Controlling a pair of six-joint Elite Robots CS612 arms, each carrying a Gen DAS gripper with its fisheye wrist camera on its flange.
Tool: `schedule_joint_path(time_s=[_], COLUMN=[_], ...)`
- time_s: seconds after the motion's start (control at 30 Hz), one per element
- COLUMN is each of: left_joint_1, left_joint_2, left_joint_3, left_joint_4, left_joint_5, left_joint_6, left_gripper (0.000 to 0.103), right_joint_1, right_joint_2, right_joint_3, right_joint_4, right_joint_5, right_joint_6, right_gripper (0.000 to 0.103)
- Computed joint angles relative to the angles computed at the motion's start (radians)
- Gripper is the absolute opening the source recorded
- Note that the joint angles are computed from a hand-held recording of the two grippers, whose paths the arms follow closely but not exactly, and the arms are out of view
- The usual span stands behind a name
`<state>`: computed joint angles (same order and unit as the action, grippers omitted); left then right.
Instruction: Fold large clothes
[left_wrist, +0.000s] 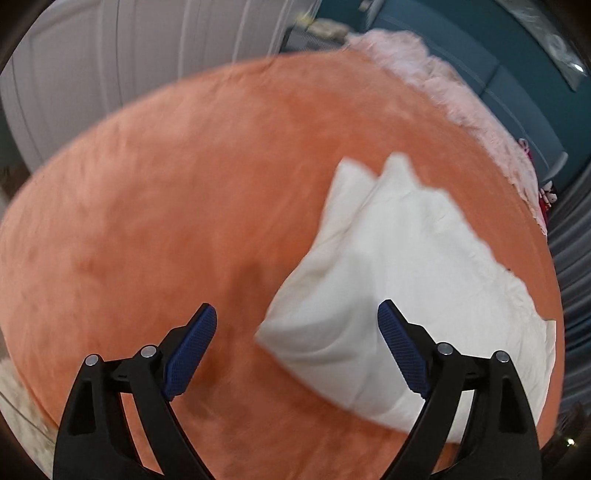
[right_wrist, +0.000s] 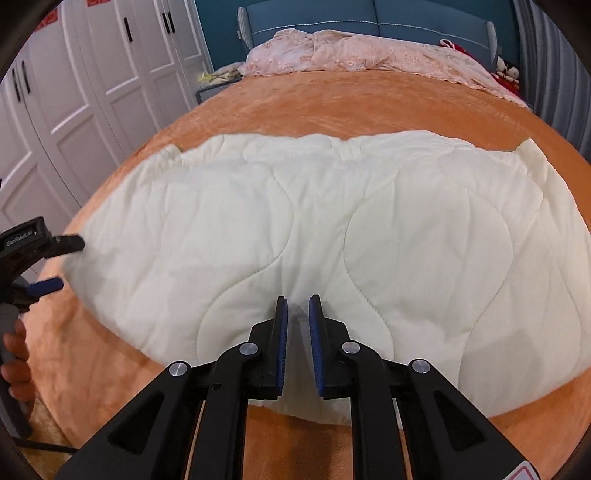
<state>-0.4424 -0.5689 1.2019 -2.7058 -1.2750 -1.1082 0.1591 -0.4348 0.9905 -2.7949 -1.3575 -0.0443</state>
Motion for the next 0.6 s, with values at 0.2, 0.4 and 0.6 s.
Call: schedule_joint_path(time_s=[0.2, 0.4, 0.6], left_joint_1=[0.020, 0.014, 0.022], left_joint_2=[0.054, 0.091, 0.050], left_joint_3=[-0.037, -0.118, -0.039], left_joint_4=[-0.089, -0.040, -0.247], left_joint_5=[-0.124, -0.143, -0.266], left_joint_6=[-0.091, -0.040, -0.019], left_gripper=[0.097, 0.096, 0.027], right_joint_1=[0.000, 0.002, 0.003], right_joint_2=[-0.015, -0.029, -0.044], right_joint_3=[0.021, 0.055, 0.070], right_joint_4=[0.018, 0.033, 0.062], right_joint_5=[-0.005, -0.011, -0.015], right_joint_6=[0.014, 0.011, -0.001], right_gripper=[0.013, 0.014, 0.015])
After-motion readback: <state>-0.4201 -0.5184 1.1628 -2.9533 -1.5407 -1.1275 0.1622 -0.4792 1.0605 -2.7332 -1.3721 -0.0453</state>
